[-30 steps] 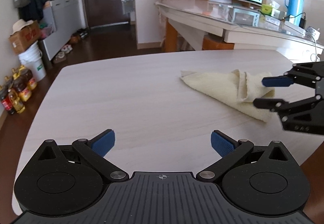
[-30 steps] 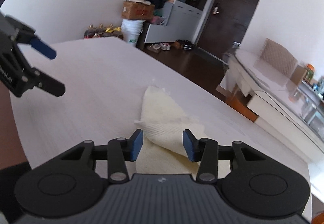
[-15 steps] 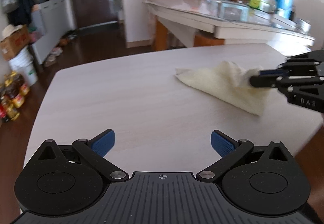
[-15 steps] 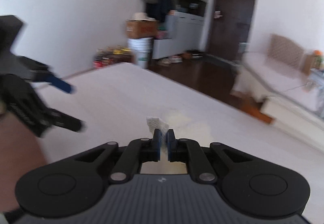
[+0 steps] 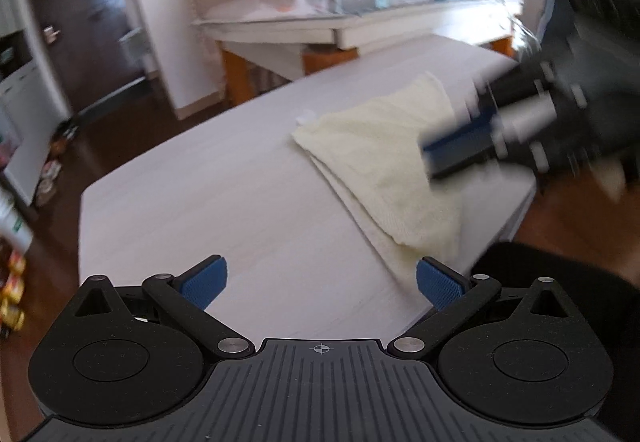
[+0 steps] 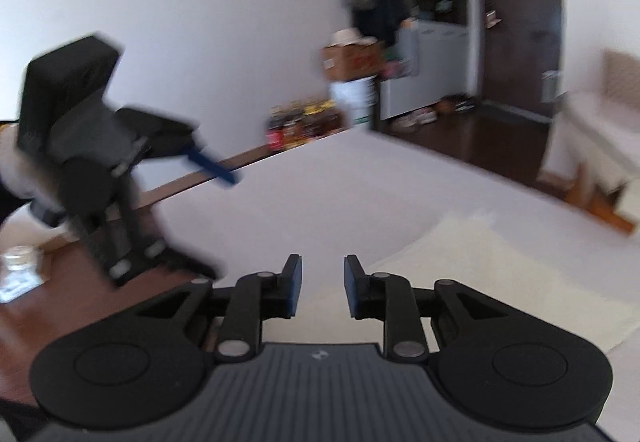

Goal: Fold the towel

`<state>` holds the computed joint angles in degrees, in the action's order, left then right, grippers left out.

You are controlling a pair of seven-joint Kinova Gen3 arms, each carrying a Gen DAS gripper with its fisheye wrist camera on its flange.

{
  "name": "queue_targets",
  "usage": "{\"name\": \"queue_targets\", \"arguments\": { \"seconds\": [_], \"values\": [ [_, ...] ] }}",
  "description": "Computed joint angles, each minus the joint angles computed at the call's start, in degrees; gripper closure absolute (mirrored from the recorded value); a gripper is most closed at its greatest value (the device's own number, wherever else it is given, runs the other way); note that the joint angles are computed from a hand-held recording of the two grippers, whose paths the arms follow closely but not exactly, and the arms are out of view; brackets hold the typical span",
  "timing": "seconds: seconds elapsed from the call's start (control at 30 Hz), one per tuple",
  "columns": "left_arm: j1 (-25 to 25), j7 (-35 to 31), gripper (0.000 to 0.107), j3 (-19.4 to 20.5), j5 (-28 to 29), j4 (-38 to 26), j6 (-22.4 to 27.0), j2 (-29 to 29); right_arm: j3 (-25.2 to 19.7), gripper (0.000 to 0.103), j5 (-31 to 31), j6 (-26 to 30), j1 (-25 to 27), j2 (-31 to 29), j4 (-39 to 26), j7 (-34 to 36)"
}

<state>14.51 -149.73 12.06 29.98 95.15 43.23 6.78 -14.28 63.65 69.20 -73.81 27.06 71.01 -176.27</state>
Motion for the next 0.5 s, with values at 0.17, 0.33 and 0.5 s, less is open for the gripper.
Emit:
{"name": "queue_targets", "arguments": {
  "seconds": [0.17,0.33,0.5],
  "values": [
    [0.18,-3.78,0.004,1.41,-0.14,-3.37,1.87,3.53,4.49,0.063,-4.38,3.48,0.97,1.33,-3.62,7.13],
    [-0.61,-8.07,0.004,2.8,1.92,-5.96,4.65,6.45,6.78,0.063,-10.57,-1.98,6.28,3.58,-6.22,16.3],
    [-0.59,-8.86,0.005,3.1,1.85,-8.09,6.47,8.94,8.48,0.064,-17.14,-5.09,10.44,6.99,-10.44,24.4]
  ]
}}
